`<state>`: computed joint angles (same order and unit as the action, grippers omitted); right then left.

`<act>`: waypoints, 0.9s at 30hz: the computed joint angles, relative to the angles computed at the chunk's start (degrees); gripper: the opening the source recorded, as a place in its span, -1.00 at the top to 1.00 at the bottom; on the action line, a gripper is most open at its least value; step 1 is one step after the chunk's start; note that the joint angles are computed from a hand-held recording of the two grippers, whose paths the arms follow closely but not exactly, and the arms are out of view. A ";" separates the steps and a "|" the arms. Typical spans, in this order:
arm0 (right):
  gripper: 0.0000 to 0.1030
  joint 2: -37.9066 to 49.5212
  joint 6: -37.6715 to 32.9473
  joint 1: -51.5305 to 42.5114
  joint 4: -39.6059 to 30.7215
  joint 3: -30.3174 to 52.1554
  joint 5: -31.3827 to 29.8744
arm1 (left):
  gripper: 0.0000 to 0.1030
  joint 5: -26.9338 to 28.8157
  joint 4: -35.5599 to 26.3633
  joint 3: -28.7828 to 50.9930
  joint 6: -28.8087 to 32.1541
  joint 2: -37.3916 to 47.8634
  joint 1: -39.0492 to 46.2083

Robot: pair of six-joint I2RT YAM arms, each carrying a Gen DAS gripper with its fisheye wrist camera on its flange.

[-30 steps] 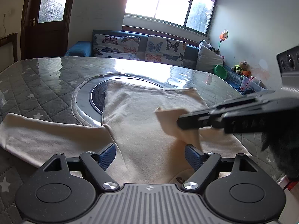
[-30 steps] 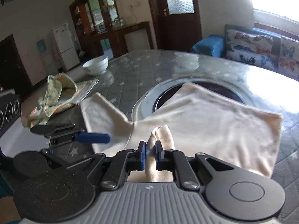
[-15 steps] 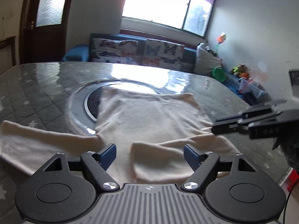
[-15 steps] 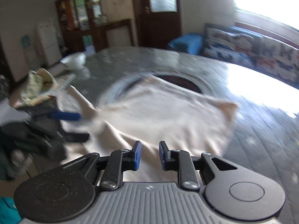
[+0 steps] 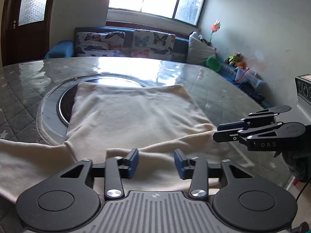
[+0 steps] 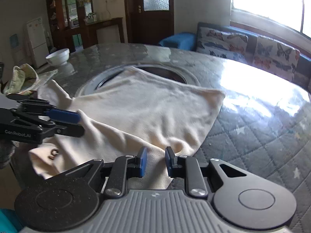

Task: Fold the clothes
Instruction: 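Open the right gripper and release the folded sleeve, then grasp the other sleeve cuff with the left gripper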

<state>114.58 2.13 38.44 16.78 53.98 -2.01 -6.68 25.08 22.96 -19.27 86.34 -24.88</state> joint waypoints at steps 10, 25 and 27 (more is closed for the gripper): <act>0.62 -1.06 -0.77 -1.54 0.70 -1.82 0.74 | 0.33 -0.68 -4.07 -2.17 -0.20 -3.48 5.40; 0.58 -4.39 0.53 -1.87 2.47 -5.70 1.11 | 0.89 -1.74 -1.64 -1.91 0.37 -2.98 5.49; 0.40 -6.17 0.07 -1.55 2.29 -7.47 1.39 | 0.88 -1.75 -1.66 -2.08 0.71 -3.93 5.24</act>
<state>108.41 2.20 36.89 19.07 46.51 -0.62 -8.43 23.41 20.88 -18.56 82.41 -19.64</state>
